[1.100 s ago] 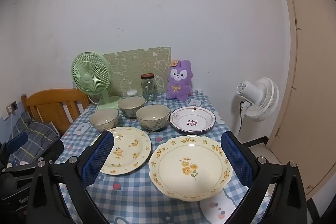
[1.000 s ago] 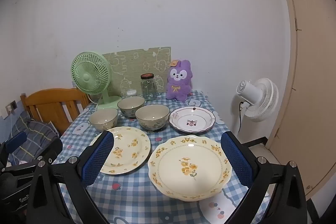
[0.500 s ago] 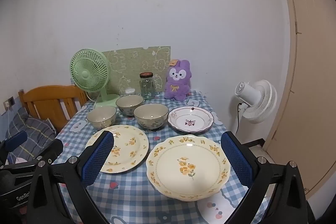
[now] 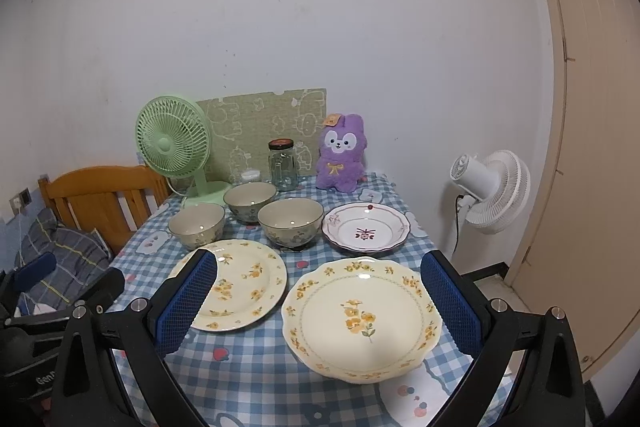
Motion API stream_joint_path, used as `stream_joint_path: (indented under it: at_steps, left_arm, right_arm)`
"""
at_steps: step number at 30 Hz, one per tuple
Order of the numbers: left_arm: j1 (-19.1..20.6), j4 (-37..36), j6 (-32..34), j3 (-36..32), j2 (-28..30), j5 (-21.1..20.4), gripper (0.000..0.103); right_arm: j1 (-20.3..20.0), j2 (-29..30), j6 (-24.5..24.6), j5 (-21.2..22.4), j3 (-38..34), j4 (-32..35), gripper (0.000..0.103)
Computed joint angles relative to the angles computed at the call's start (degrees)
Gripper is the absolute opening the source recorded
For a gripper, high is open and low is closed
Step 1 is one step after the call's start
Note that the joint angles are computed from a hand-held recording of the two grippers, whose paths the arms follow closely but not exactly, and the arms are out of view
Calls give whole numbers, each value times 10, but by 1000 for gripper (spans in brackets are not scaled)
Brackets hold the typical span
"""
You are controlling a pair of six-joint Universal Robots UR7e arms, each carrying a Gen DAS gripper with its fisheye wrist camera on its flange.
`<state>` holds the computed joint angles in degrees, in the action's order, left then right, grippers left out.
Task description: Organize plates and bowls
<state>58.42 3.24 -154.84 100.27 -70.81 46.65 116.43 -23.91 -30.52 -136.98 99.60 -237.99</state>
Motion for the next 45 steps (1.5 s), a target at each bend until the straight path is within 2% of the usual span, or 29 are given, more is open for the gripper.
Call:
stream_joint_path:
  at_steps: [17,27,35,39,41,45]
  left_arm:
    - [-5,-17,2,11,-7,0,103]
    - [-1,3,-11,6,-6,14,103]
    - [-2,-8,-4,12,-8,5,103]
    - [-2,-11,-3,14,-9,3,103]
    - [-8,-43,18,29,-14,-17,103]
    - [-8,-32,21,35,-17,-4,103]
  right_arm:
    - [1,1,-2,-5,3,-9,103]
    - [1,-2,1,-12,1,0,103]
    - [3,-2,5,-14,1,5,103]
    - [4,-1,-2,-16,-1,-2,103]
    - [8,4,-14,-21,-7,-14,103]
    - [15,6,-25,-22,-6,-24,103]
